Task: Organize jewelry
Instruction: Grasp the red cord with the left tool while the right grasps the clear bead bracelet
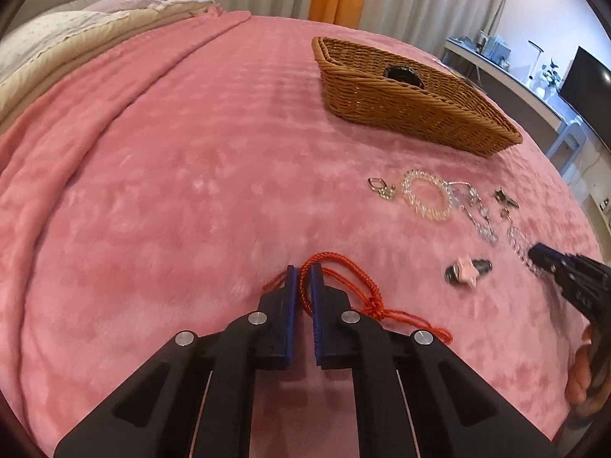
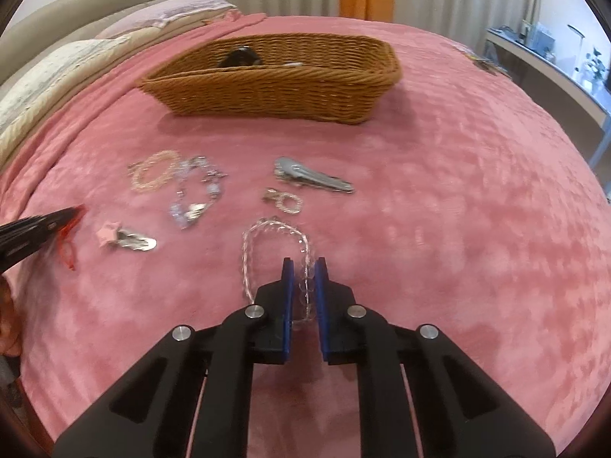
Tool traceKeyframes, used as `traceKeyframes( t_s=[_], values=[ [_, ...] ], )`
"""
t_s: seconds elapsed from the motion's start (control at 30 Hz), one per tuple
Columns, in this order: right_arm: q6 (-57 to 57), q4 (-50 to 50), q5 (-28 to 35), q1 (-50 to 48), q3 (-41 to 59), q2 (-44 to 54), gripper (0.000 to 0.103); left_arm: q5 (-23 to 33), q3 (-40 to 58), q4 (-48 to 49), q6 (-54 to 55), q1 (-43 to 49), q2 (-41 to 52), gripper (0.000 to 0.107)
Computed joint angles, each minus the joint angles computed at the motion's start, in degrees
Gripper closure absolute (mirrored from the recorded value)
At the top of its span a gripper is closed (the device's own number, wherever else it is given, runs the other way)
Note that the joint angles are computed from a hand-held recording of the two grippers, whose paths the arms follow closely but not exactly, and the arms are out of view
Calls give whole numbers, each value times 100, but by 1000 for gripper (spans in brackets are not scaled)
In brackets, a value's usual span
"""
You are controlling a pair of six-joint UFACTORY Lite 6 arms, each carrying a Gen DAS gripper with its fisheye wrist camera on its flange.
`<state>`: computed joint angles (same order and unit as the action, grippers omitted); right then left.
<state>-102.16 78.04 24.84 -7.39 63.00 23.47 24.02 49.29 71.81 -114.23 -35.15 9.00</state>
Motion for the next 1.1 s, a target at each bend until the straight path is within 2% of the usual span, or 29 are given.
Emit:
traceKeyframes(
  t_s=[0.07,0.17,0.33,0.43,0.53,0.6,0.63,0.7,0.73,0.77,0.8,0.83,1.1],
  values=[
    [-140,149,130,-84,-54,-39,93,96,18,134,-103,-79,48,102],
    [174,-80,320,-201,126,109,93,-87,-331,956,-979,-66,-180,102],
    [-217,238,172,-102,-58,-31,79,-606,-1024,3036,-3261,238,-686,98],
    [-421,445,21,-8,-89,-46,68,-683,-1141,3686,-3924,276,-757,94],
    [-252,307,-132,105,58,90,66,-568,-1050,3364,-3543,111,-682,85],
    [-212,256,-280,192,89,149,67,-342,-851,2554,-2698,-109,-532,82],
    [-356,388,-350,226,35,111,69,-223,-775,2237,-2351,-201,-478,81],
    [-640,559,-360,279,-88,36,85,72,-548,1595,-1670,-402,-292,81],
    [-827,720,-406,310,-158,-7,88,180,-468,1388,-1434,-461,-226,82],
    [-1067,934,-488,362,-246,-63,95,296,-396,1230,-1268,-526,-165,91],
    [-1186,1024,-495,374,-294,-95,97,383,-344,1120,-1124,-577,-126,100],
    [-1353,1174,-494,383,-358,-140,97,423,-318,1093,-1074,-614,-106,105],
    [-1502,1183,358,-33,-674,-645,97,852,-492,1477,-1291,-994,-480,105]
  ],
)
